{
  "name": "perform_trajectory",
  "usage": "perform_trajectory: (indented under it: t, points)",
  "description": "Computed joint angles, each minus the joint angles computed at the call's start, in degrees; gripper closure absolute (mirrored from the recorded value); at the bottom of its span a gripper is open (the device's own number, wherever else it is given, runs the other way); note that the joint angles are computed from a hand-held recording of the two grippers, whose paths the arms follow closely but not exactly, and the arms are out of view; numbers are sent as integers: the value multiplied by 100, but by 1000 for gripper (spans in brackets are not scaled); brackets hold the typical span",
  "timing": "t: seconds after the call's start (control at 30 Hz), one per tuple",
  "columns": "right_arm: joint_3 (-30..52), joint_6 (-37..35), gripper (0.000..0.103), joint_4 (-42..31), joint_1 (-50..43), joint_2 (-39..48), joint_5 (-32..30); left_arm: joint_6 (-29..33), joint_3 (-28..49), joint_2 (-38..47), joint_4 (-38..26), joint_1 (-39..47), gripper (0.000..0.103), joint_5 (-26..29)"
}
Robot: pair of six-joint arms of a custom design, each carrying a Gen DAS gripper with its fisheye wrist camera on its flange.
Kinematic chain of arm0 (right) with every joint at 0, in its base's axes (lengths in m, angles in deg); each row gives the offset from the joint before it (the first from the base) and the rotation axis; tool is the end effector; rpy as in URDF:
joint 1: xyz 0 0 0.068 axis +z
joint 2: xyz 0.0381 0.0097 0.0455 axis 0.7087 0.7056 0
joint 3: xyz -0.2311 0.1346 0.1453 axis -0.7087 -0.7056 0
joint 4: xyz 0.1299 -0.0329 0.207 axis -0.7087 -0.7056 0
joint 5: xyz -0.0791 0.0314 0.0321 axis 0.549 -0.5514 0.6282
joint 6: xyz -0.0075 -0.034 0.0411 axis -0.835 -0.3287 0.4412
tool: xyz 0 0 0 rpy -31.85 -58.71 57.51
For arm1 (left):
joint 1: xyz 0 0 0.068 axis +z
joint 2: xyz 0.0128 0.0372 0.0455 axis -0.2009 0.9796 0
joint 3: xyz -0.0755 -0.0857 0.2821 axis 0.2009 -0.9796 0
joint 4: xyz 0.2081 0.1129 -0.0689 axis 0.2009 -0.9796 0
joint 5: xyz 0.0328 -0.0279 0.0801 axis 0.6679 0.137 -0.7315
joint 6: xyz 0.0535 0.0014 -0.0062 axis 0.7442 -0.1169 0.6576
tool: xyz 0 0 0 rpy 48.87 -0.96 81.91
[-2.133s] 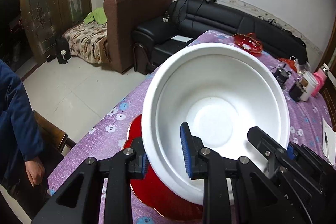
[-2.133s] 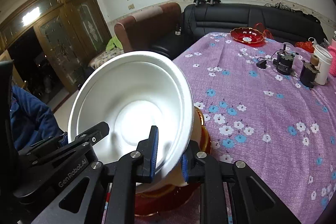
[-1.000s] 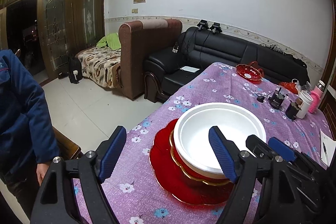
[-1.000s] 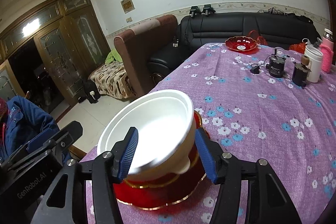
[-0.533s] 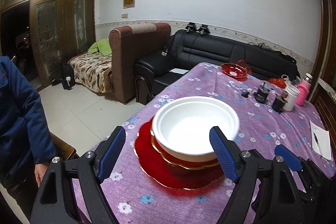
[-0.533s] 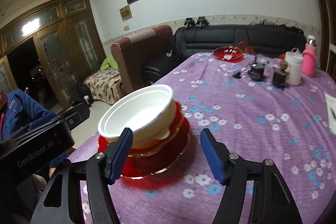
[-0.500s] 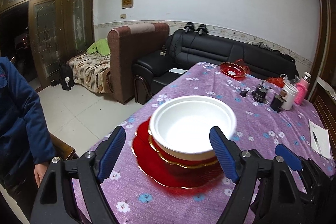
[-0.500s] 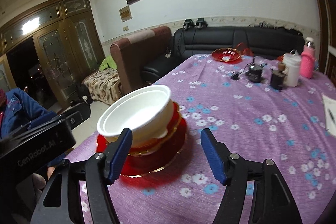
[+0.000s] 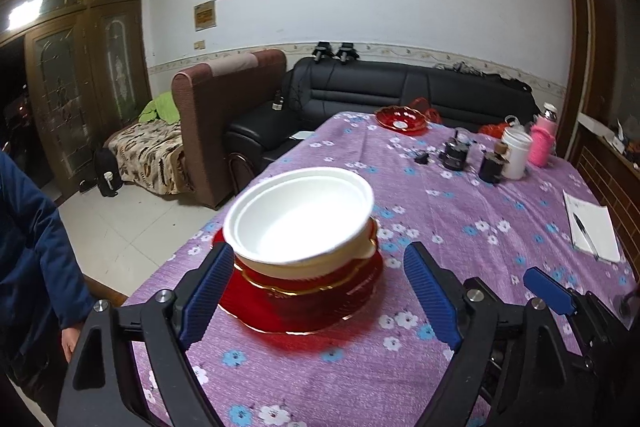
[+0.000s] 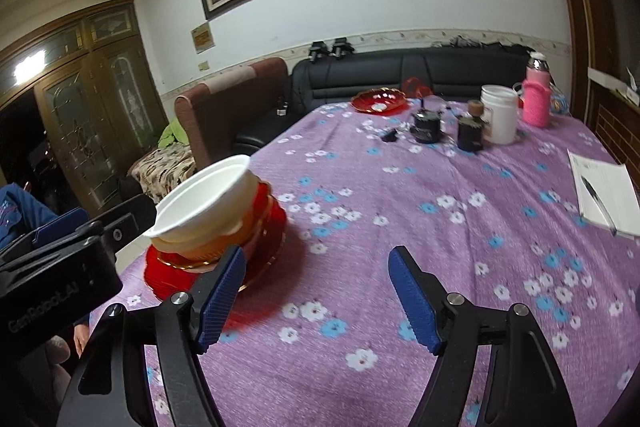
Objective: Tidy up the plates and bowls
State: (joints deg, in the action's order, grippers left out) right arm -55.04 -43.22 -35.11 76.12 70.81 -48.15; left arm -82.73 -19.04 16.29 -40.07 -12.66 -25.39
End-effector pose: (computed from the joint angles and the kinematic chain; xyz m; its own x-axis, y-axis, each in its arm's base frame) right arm 0.2299 0.1328 0.1330 -0.5710 0.0554 -0.8191 -0.2362 0.9445 0.2285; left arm 0.2487 0.0016 0.1642 -0.5217 -0.0809 -0.8493 -0.1782 0.9839 0.0157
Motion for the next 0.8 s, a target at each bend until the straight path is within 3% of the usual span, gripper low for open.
perform_trajectory:
  t: [0.47, 0.8]
  points:
    - [-10, 23, 24, 3, 241, 107, 229, -43, 32, 205, -30, -20, 17, 137]
    - [206, 316, 23, -243, 889, 487, 935, -4, 108, 479, 39, 297, 17, 429]
